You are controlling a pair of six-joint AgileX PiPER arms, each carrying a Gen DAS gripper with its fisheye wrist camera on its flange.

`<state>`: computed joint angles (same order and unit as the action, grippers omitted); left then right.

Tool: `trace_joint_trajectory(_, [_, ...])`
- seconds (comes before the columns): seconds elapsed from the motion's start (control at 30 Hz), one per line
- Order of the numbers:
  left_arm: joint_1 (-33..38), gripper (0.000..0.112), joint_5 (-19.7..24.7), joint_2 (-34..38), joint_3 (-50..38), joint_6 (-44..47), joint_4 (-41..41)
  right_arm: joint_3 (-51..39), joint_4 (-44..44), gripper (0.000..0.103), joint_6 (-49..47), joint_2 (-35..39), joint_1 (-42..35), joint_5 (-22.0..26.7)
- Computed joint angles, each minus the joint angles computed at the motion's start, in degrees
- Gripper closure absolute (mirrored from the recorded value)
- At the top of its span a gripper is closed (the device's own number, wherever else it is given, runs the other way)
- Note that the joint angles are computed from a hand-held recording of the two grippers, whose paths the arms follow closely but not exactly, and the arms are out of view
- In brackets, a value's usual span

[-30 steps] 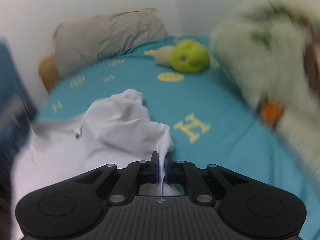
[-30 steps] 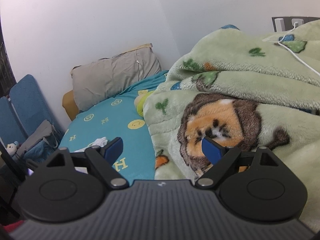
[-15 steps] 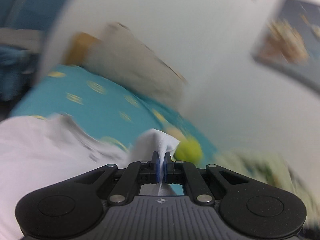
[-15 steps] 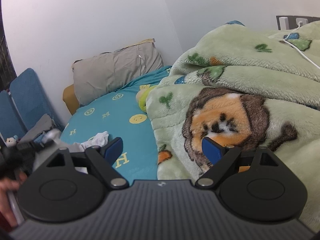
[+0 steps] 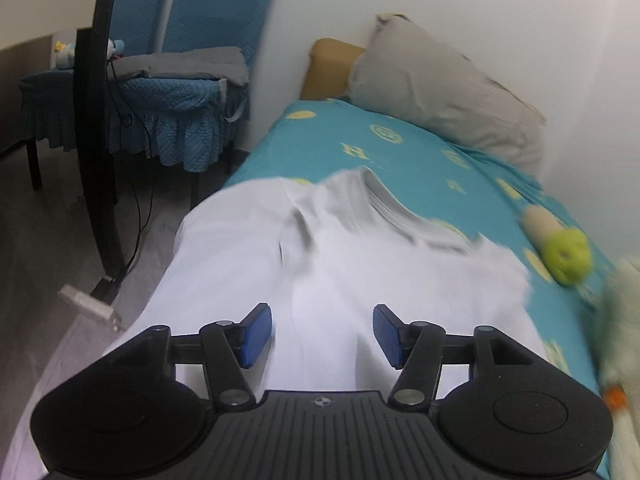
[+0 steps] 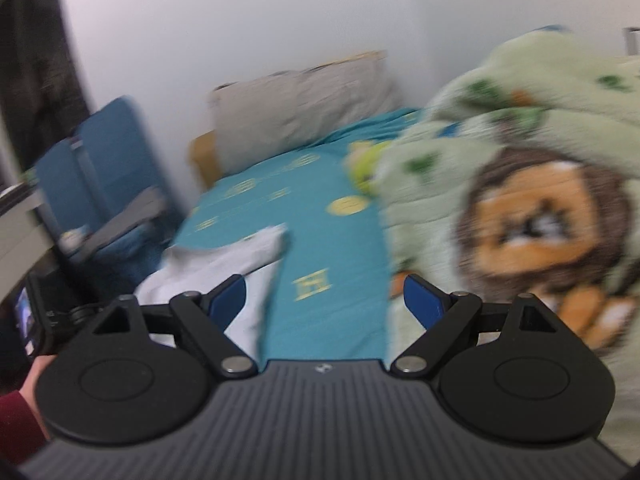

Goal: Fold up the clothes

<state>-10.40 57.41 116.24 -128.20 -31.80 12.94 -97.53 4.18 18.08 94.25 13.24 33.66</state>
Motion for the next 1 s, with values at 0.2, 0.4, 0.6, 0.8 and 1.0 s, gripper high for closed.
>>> trace_joint_trajectory(0.2, [-10.68,0.045,-0.81,-28.7,28.83,-9.93,7.77,3.34,8.12,0.016,-7.33,-3.04,1.89,0.1])
trace_joint_trajectory(0.4, [-26.01,0.042,1.78,-45.09,39.71,-17.72,8.33,2.67,6.41,0.016,-7.04,-6.44,4.75,5.09])
trace_joint_trajectory(0.6, [-31.67,0.053,-0.81,-50.94,51.14,-18.12,-6.77,2.09,-1.02,0.016,1.02,-13.65,7.75,10.64])
trace_joint_trajectory(0.8, [-30.38,0.064,-1.98,-46.97,53.29,-4.07,-20.69,15.12,-12.5,0.016,12.16,-27.26,8.54,7.63])
trace_joint_trajectory(1.0, [-30.33,0.1,-0.51,-45.69,55.54,2.73,-25.11,18.21,1.6,0.016,5.41,-28.2,0.72,4.42])
